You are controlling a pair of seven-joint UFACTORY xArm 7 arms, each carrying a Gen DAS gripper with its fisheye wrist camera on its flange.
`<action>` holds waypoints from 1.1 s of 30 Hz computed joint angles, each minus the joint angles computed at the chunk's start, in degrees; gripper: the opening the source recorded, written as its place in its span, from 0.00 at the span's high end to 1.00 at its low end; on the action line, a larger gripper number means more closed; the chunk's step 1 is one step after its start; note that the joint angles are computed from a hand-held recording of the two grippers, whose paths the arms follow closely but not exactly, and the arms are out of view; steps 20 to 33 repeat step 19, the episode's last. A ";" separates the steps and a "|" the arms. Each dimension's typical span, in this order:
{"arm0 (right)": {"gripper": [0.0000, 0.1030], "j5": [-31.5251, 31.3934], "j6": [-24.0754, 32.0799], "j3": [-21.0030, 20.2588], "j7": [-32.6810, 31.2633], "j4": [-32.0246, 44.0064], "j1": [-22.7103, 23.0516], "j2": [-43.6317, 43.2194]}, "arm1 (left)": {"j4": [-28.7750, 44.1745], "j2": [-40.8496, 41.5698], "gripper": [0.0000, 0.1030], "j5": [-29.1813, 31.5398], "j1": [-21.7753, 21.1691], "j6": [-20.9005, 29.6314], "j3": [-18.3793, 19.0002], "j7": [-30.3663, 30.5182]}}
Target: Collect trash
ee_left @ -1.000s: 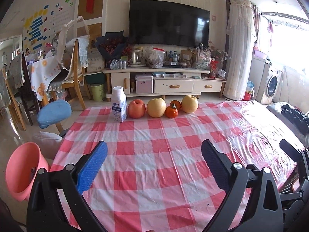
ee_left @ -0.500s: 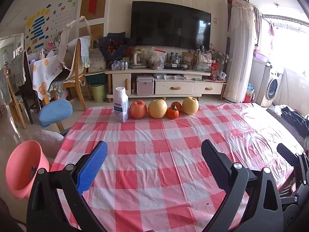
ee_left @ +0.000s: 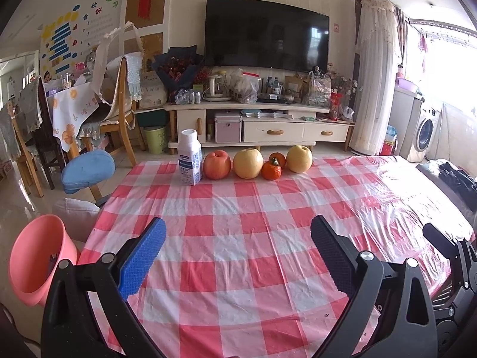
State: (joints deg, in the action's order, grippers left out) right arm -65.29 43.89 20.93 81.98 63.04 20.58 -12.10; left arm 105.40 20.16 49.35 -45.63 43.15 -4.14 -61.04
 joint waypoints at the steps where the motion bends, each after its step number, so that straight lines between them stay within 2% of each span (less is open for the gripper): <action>1: 0.04 0.06 -0.62 -0.27 -0.07 -0.07 -0.09 0.16 | -0.08 -0.02 0.06 0.05 0.00 -0.04 0.04 -0.10; 6: 0.04 0.76 -3.32 -1.51 -0.31 -0.65 -0.65 0.94 | 1.33 1.65 0.06 -1.21 0.18 0.55 0.08 0.86; 10: 0.04 2.73 -5.90 -3.12 -1.51 -0.91 -1.40 2.14 | 5.34 5.48 0.06 -4.60 -0.07 3.47 0.70 3.13; 16: 0.04 10.82 -11.54 -6.92 -7.04 -0.19 -3.02 6.05 | 16.58 15.78 0.06 -14.23 -0.07 11.04 2.51 5.33; 19: 0.04 14.81 -12.13 -8.63 -10.99 1.60 -3.54 9.62 | 22.19 20.80 0.06 -18.79 0.04 14.12 3.50 5.96; 33: 0.04 14.81 -12.13 -8.63 -10.99 1.60 -3.54 9.62 | 22.19 20.80 0.06 -18.79 0.04 14.12 3.50 5.96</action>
